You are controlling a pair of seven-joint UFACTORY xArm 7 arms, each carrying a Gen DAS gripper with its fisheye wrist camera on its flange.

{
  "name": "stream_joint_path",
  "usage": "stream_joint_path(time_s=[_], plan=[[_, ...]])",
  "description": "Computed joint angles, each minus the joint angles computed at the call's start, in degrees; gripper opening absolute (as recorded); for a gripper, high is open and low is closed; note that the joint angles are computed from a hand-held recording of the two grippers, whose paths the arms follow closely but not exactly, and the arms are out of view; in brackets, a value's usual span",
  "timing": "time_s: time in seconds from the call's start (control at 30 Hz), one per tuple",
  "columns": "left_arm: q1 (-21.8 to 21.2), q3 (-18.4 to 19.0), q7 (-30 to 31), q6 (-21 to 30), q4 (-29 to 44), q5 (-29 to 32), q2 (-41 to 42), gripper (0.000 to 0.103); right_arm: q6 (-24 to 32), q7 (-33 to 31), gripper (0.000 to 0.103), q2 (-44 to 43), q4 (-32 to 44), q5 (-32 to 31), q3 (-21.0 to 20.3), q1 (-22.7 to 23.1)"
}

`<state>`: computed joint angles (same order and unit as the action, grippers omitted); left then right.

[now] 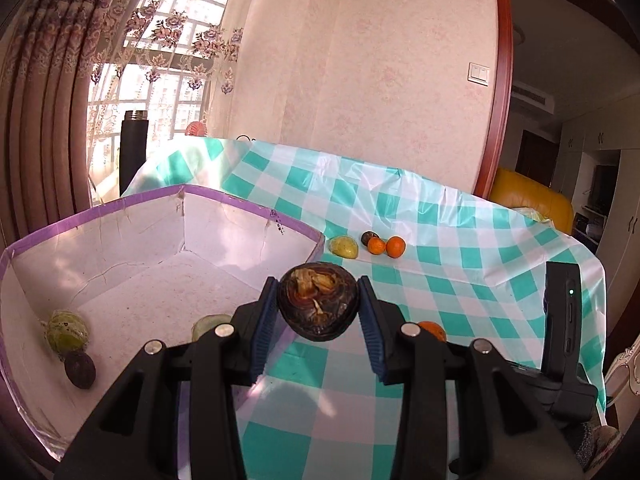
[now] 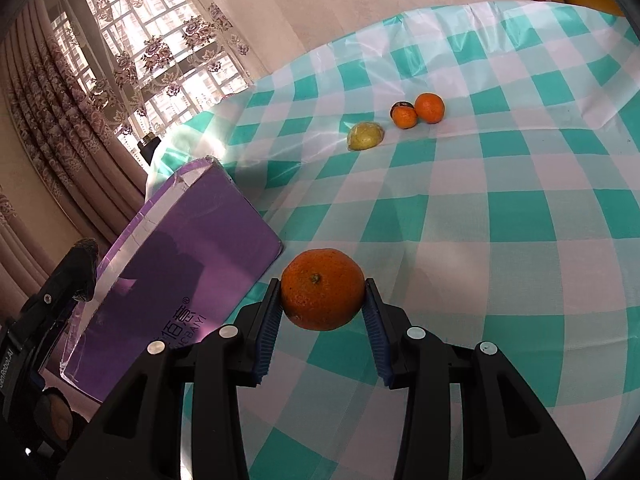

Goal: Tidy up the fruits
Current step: 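Lift and carry both held fruits with both tools over the box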

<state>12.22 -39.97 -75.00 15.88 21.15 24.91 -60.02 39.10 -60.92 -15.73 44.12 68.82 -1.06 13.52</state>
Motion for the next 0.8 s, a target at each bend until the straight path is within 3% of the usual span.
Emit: stream_joint_path(time_s=[0.37,0.7,0.8], plan=[[-5.4,10.8,6.2,12.5,-2.6,-0.7,-8.2,0.040,-0.3,-0.9,0.041,-5.9,1.0,0.0,1.5,5.2],[-7.5,17.5,11.5,24.0,-4.9,-2.1,-11.9,0.040,-6.9,-3.6,0.041,-7.2,2.7,-2.6,5.6,13.0],[-8.1,18.7,14.2,27.3,-4.9,-2.2,-11.6,0.040,-10.9,-1.5,0.041,-5.9,3.5,-8.0,8.4,14.8]])
